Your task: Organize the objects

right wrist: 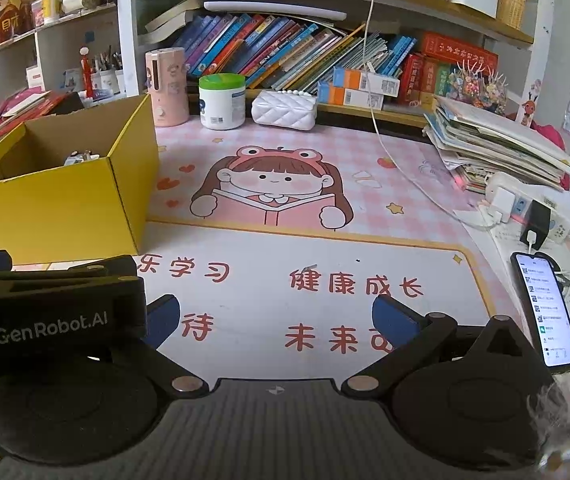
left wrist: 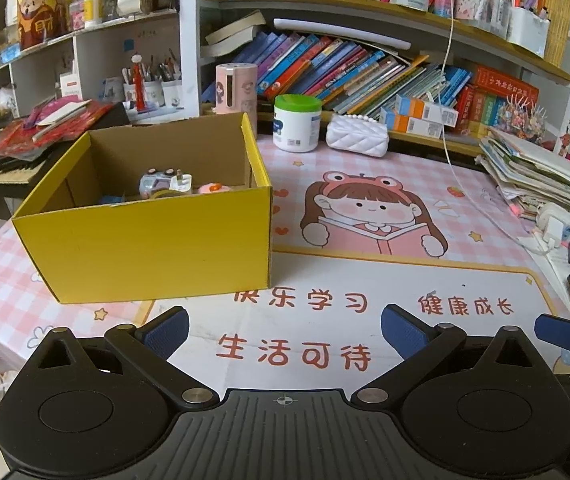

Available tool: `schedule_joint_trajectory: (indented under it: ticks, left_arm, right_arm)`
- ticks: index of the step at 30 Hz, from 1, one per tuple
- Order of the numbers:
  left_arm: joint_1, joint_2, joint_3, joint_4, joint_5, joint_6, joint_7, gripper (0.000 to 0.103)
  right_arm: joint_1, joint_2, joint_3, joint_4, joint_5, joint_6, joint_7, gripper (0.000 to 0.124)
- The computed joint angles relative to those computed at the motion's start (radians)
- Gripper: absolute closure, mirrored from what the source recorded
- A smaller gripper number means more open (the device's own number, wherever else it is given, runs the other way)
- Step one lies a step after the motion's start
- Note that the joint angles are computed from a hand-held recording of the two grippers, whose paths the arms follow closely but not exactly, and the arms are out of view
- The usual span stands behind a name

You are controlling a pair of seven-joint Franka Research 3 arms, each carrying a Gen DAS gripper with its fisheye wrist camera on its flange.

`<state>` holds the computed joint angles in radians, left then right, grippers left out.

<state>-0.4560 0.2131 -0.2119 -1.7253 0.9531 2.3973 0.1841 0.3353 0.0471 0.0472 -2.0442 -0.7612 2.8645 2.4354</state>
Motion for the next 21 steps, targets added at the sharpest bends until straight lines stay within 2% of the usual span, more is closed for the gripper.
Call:
schedule_joint_trajectory:
  ticks: [6, 12, 21]
  left_arm:
    - [0.004, -0.003, 0.002, -0.007, 0.002, 0.006, -0.003, 0.0]
    - [-0.004, 0.003, 0.001, 0.009, 0.01, -0.038, 0.017, 0.0]
    - [0.002, 0.01, 0.003, 0.012, 0.008, -0.035, 0.028, 0.0]
  right_arm:
    - [0.004, 0.006, 0.0, 0.007, 0.003, 0.0, -0.009, 0.021]
    - [0.013, 0.018, -0.002, 0.02, 0.025, -0.012, -0.037, 0.021]
    - [0.028, 0.039, -0.012, 0.04, 0.06, -0.016, -0.077, 0.021]
